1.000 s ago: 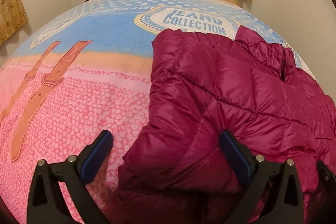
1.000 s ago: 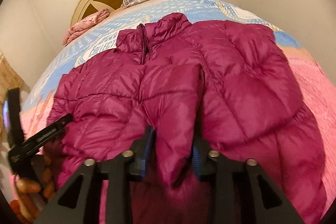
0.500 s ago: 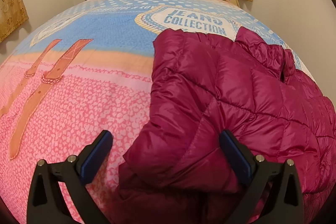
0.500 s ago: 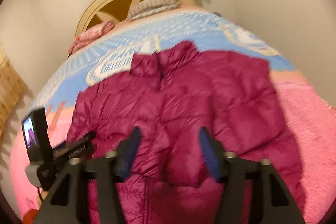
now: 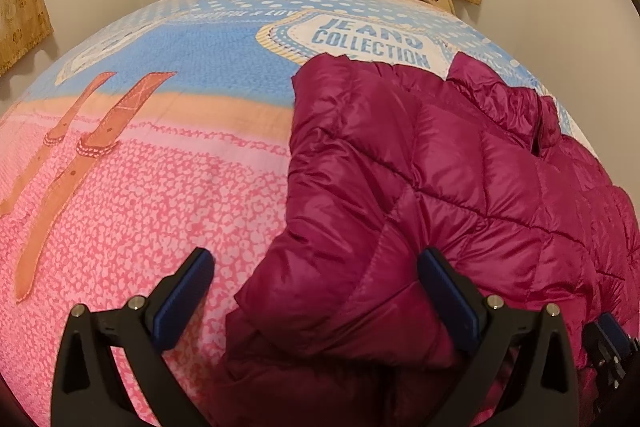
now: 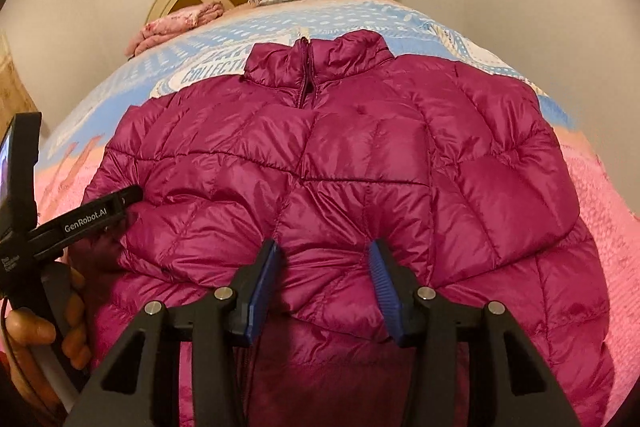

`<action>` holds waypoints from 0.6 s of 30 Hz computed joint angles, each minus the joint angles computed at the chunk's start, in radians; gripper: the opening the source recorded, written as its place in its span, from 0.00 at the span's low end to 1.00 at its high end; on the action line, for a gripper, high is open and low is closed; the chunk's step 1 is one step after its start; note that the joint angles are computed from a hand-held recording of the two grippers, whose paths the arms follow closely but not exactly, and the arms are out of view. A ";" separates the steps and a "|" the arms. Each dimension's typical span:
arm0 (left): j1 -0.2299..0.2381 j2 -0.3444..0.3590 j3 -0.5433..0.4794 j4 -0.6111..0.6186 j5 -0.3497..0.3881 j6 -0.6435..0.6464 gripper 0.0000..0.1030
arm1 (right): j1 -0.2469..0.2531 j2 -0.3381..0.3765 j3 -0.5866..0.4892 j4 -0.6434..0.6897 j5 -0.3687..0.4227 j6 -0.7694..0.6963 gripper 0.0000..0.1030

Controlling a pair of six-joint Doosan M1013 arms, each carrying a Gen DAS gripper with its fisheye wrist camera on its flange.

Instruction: Fold large clothes

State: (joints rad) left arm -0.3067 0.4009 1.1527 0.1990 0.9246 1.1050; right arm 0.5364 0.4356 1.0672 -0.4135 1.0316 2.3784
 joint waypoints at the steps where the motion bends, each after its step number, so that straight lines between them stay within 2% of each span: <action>1: 0.003 -0.002 0.004 -0.011 -0.008 0.000 1.00 | -0.005 0.004 -0.019 0.028 0.023 -0.031 0.49; 4: 0.011 -0.010 0.015 -0.040 -0.028 0.001 1.00 | -0.025 -0.002 -0.046 0.092 0.020 -0.052 0.49; 5: 0.011 -0.010 0.017 -0.039 -0.030 -0.001 1.00 | -0.035 -0.009 -0.048 0.105 -0.002 -0.044 0.53; 6: 0.010 -0.011 0.017 -0.037 -0.031 -0.003 1.00 | -0.047 -0.012 -0.057 0.117 -0.018 -0.031 0.64; 8: 0.011 -0.012 0.020 -0.041 -0.037 -0.005 1.00 | -0.076 -0.005 -0.091 0.150 -0.027 -0.005 0.75; 10: 0.017 -0.021 0.035 -0.060 -0.063 -0.010 1.00 | -0.105 0.014 -0.131 0.204 -0.028 0.012 0.75; 13: 0.028 -0.047 0.076 -0.057 -0.116 -0.068 1.00 | -0.157 0.108 -0.288 0.316 0.083 0.010 0.75; 18: 0.028 -0.068 0.110 0.009 -0.156 -0.190 1.00 | -0.208 0.250 -0.518 0.429 0.193 0.045 0.75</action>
State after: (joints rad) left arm -0.2783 0.3327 1.2630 0.2075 0.7690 0.9148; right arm 0.3284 0.6861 0.5489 0.0152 1.2248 2.4233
